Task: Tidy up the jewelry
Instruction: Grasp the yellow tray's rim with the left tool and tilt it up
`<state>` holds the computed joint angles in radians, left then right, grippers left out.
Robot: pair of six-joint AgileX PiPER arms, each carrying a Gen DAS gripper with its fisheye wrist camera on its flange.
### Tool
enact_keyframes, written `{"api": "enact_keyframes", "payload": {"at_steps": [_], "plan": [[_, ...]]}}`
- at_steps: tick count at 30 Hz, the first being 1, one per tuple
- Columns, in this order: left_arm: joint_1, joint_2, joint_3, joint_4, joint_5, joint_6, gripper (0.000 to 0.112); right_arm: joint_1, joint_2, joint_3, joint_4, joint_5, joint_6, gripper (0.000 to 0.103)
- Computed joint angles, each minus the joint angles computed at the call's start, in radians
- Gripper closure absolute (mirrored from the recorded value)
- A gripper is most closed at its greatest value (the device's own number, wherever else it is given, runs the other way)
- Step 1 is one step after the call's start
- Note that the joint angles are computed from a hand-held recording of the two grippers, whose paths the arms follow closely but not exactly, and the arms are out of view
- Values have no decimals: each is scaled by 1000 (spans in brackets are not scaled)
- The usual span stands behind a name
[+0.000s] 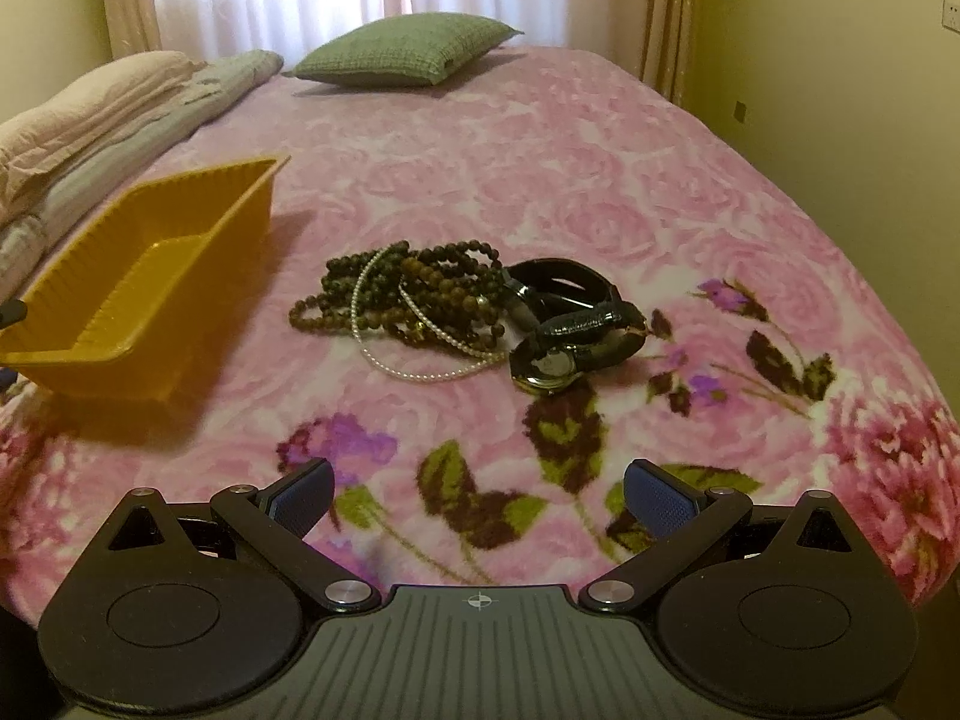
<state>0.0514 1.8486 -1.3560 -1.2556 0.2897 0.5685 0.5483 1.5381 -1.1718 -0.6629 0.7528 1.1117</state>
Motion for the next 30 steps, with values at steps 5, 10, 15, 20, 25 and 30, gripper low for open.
{"api": "enact_keyframes", "payload": {"at_steps": [5, 10, 15, 20, 25, 30], "plan": [[5, 23, -26, -9, 11, 22, 76, -17, 27, -17, 22, -10, -21, 1], [9, 48, -63, 15, 30, 4, 88, -23, 41, -23, 28, -17, -25, 1], [1, 64, -98, 114, 39, -78, 99, -27, 43, -19, 24, -20, -20, 1], [-8, 41, -96, 224, 41, -136, 103, -33, 29, 3, -11, -33, 19, 1], [-42, 8, -122, 468, 56, -236, 105, -49, 14, 33, -65, -53, 75, 1], [-69, -10, -177, 634, 93, -259, 105, -82, -9, 72, -149, -85, 151, 5]]}}
